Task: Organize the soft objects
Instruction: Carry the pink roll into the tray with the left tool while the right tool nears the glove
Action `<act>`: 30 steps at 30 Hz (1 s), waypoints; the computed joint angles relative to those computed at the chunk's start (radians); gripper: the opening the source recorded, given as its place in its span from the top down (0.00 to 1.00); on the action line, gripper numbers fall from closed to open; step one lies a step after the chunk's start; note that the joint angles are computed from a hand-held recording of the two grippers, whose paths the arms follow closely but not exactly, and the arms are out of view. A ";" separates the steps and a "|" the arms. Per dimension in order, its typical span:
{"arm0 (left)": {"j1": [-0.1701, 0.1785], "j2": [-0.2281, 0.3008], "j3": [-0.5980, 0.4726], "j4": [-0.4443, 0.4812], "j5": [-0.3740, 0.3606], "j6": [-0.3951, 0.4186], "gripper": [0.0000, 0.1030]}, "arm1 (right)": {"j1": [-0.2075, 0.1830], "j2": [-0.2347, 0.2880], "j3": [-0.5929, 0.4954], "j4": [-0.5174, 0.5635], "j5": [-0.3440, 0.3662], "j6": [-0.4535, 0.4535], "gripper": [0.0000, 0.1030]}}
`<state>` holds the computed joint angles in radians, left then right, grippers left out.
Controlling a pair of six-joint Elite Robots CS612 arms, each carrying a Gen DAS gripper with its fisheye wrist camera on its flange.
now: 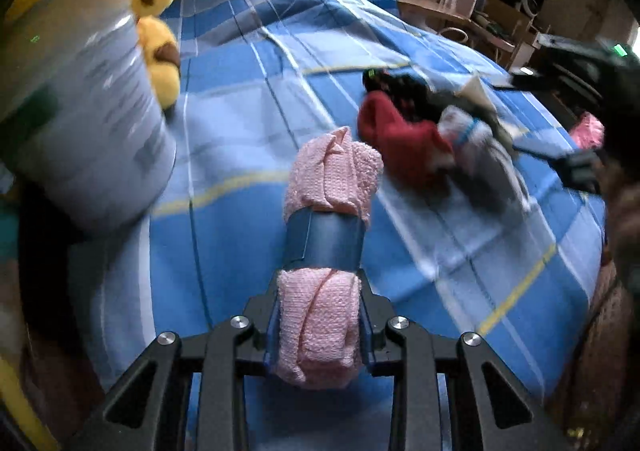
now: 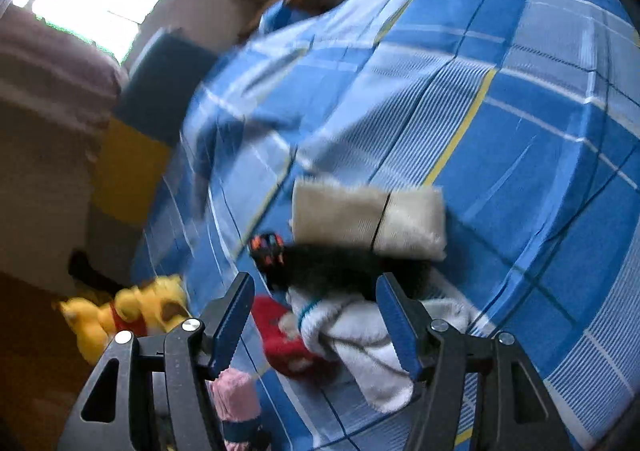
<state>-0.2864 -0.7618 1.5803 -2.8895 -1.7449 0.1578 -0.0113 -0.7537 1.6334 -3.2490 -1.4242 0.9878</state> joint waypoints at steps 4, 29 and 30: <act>0.007 -0.011 0.046 -0.054 -0.010 0.002 0.69 | 0.013 0.005 -0.047 0.155 -0.003 -0.102 0.38; 0.028 -0.014 0.085 -0.137 -0.064 -0.022 0.70 | 0.111 0.075 -0.250 0.647 -0.330 -0.495 0.46; 0.033 -0.018 0.086 -0.124 -0.081 -0.028 0.70 | 0.111 0.076 -0.249 0.643 -0.333 -0.499 0.46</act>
<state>-0.2535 -0.7802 1.6664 -3.0134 -1.8255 0.1303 0.0996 -0.6778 1.3842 -2.6062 -1.7576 0.4889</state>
